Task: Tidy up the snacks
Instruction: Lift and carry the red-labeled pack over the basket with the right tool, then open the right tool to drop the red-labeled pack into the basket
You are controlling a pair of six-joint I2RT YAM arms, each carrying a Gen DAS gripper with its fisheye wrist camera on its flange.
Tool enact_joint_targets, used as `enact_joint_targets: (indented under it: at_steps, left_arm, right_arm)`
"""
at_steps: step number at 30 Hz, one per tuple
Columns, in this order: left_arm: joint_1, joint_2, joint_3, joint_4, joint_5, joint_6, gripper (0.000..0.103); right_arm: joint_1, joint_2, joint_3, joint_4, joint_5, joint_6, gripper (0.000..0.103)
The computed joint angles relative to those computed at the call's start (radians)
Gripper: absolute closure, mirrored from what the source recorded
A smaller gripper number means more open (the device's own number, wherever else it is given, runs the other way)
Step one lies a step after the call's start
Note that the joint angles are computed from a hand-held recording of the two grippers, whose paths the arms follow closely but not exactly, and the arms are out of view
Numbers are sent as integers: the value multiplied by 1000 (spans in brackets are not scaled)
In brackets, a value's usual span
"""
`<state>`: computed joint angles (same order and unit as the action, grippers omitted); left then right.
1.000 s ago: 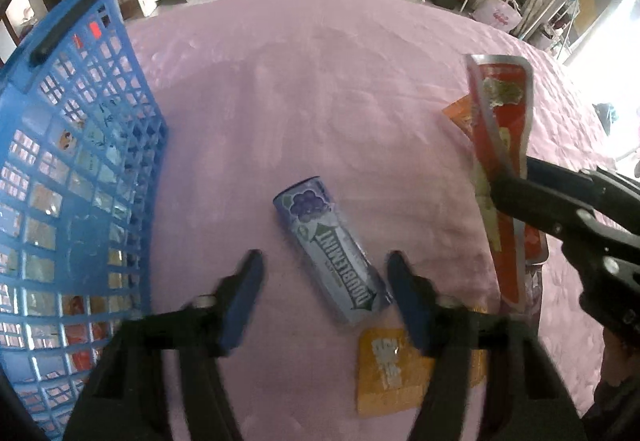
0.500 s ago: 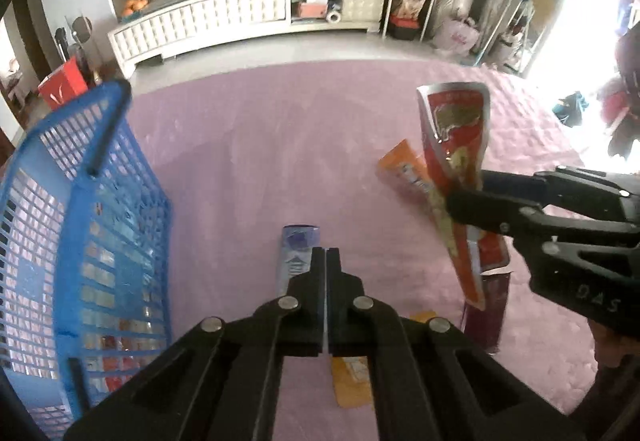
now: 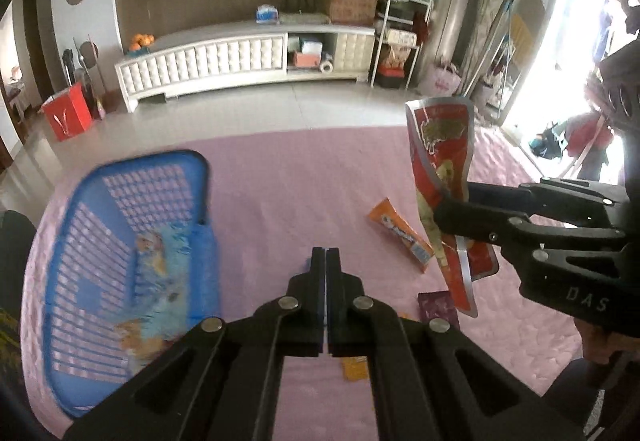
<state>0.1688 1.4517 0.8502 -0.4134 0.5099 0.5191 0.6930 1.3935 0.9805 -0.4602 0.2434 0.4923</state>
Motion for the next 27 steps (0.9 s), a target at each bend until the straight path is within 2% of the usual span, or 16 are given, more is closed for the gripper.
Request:
enact_joint_targets:
  at_steps: [5,12,17,21,27]
  left_arm:
    - [128,12,82,-69,62,93,103]
    - [304,162,299,-178,111,206,103]
    - [401,286,463,-254,129,263,103]
    - [444,372,560,-301,130,304,103]
    - [467,510,682,-348,119,347,103]
  right_arm:
    - [69,93,136,-26,34,-10,71]
    - [120,291,367,-53,36,-50,71]
    - [116,451,549,-83,-28,-54,71]
    - [106,594,708,-124,-105,-5,70]
    - [99,840,998,-271,-159,73,70]
